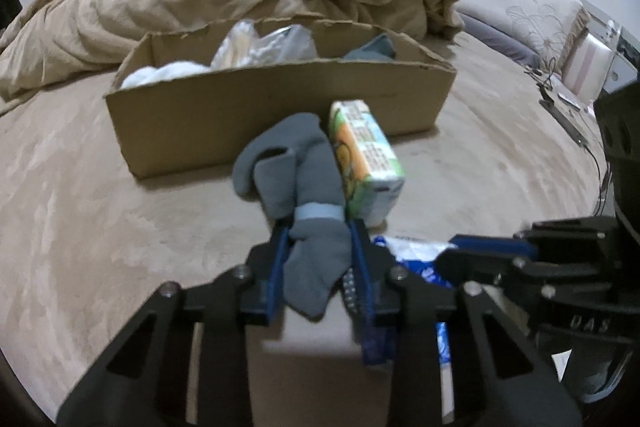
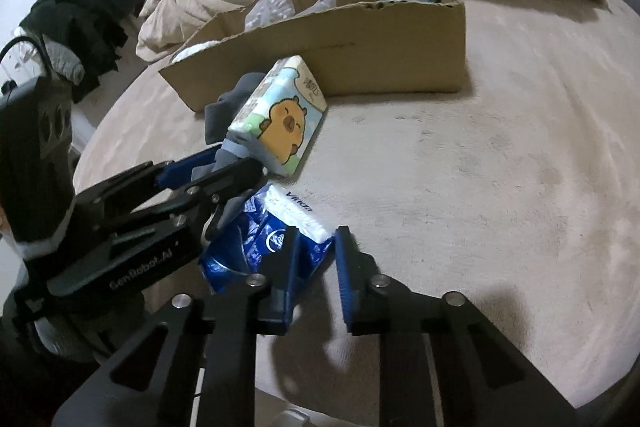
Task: Organize objects
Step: 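Grasp the grey sock with the left tool while the right tool grasps the blue wipes packet, then lower the grey sock into the box with the left tool while the right tool drops the blue packet in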
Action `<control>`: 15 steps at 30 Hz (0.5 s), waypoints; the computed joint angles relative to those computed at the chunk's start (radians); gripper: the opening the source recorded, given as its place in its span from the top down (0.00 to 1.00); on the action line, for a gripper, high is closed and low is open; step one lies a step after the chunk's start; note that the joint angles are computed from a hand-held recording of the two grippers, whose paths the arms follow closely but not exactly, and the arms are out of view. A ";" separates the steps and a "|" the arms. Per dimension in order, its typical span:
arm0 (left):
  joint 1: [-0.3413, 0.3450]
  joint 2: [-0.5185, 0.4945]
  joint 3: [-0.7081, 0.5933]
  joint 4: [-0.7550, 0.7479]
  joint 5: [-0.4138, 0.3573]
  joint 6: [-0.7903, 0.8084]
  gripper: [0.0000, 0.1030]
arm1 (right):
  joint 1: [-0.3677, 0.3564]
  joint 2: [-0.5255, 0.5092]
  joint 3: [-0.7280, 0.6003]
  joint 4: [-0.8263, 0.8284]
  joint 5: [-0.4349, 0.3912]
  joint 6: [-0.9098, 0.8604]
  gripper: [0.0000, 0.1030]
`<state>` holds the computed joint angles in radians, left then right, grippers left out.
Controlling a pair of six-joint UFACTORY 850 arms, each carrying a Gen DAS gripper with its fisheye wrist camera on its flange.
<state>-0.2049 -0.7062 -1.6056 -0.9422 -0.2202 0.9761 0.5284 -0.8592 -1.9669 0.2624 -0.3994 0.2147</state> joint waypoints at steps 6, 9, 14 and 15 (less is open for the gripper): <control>0.004 0.040 0.038 -0.168 0.009 0.164 0.72 | 0.006 0.050 0.055 -0.156 0.060 0.126 0.90; 0.007 0.067 0.060 -0.262 0.005 0.256 0.72 | 0.013 0.077 0.082 -0.304 0.090 0.250 0.91; 0.006 0.110 0.092 -0.398 0.004 0.395 0.72 | 0.026 0.085 0.068 -0.523 0.095 0.425 0.92; 0.007 0.115 0.096 -0.419 0.004 0.416 0.72 | 0.028 0.091 0.071 -0.578 0.096 0.469 0.92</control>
